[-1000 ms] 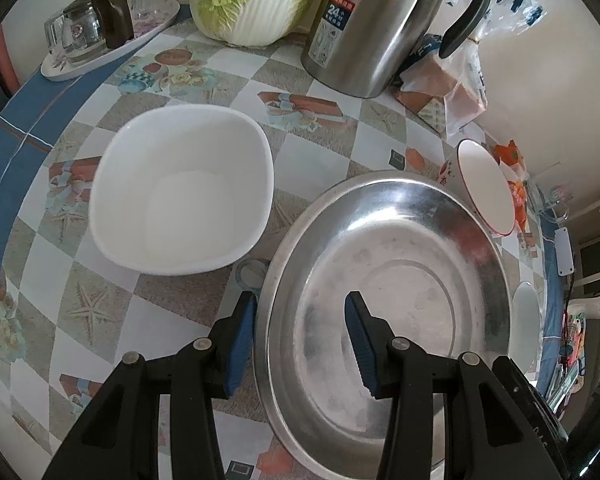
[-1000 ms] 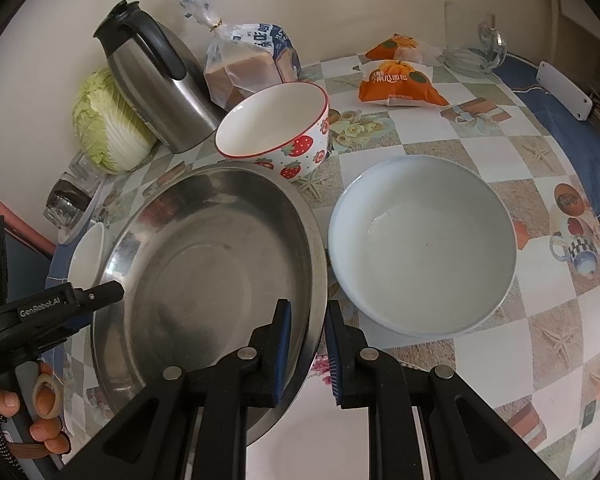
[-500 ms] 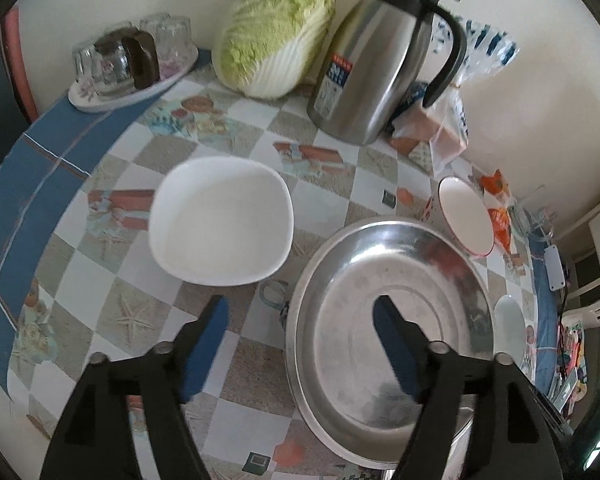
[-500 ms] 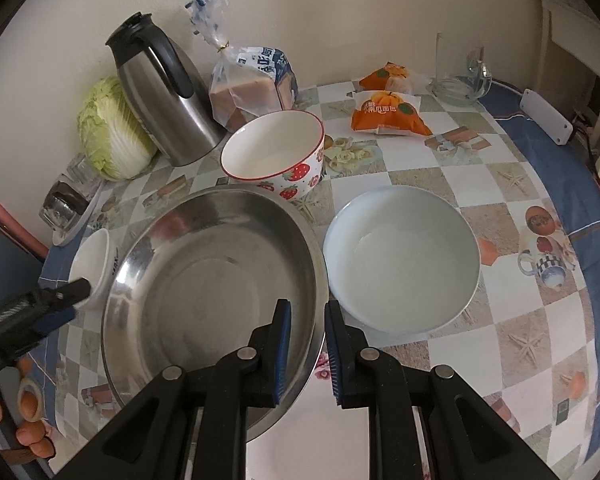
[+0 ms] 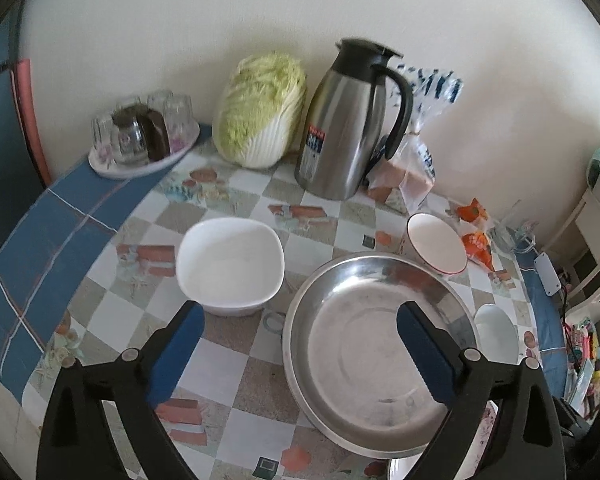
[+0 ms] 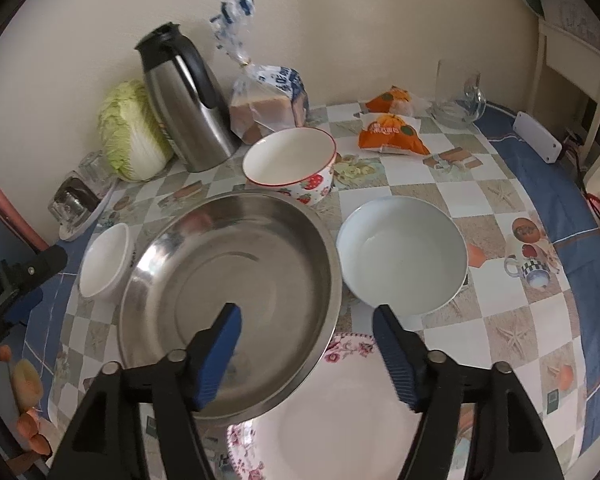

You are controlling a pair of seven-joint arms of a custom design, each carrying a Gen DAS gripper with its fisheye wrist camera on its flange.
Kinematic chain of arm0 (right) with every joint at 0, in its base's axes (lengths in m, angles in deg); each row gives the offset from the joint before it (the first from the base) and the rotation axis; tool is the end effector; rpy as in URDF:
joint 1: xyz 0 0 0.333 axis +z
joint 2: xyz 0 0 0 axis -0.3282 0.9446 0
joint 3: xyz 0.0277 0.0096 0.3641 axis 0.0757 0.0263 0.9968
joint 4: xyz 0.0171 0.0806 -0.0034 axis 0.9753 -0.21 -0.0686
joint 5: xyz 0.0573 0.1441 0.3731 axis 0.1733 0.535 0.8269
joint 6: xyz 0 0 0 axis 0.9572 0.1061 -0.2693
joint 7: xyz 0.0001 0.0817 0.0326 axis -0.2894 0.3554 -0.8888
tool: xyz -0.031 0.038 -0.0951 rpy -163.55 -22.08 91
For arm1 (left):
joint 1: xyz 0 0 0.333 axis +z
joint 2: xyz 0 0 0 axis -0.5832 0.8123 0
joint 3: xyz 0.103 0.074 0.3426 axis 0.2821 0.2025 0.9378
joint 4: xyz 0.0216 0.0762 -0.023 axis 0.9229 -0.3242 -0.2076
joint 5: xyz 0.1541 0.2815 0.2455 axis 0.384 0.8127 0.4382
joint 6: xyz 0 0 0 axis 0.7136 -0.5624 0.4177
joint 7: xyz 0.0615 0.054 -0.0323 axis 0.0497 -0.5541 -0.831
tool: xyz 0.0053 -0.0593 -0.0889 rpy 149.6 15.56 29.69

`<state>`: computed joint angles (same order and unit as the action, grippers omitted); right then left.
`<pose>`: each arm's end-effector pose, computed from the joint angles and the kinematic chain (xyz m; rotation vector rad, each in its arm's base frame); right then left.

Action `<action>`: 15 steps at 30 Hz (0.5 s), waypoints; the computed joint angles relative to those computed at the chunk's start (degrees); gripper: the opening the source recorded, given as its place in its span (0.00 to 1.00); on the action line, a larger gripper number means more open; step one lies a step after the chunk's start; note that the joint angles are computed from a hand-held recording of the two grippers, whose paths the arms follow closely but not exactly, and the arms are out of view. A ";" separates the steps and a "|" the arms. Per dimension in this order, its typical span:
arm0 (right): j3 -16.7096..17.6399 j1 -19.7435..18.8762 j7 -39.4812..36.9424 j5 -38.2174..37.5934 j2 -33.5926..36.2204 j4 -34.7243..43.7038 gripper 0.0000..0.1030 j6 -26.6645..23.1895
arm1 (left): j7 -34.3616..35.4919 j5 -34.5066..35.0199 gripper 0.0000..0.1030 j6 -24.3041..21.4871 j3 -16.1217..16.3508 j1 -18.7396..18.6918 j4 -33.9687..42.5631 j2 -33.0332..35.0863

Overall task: Organize plates and bowls
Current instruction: 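Withdraw the left tool while the right tool moves to the floral plate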

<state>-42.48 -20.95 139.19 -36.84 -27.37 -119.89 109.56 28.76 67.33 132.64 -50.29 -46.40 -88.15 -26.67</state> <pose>0.4105 0.1267 0.4697 -1.5009 2.1309 -0.5202 0.4736 -0.2505 0.4922 -1.8608 1.8705 -0.8964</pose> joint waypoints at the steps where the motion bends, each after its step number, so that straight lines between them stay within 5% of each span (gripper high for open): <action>1: 0.27 0.01 0.33 -0.17 -0.73 -0.46 0.77 0.26 | -1.25 1.60 0.95 0.33 -0.46 0.48 -0.38 -0.52; 6: 2.49 -1.58 2.17 -0.99 -4.26 -2.21 0.93 0.59 | -4.73 6.86 0.95 2.99 -2.37 2.05 -2.42 -2.72; 15: 3.54 -3.18 3.28 0.68 -8.42 -4.77 1.00 1.11 | -17.05 22.48 0.95 3.07 -7.38 7.03 -2.78 -5.23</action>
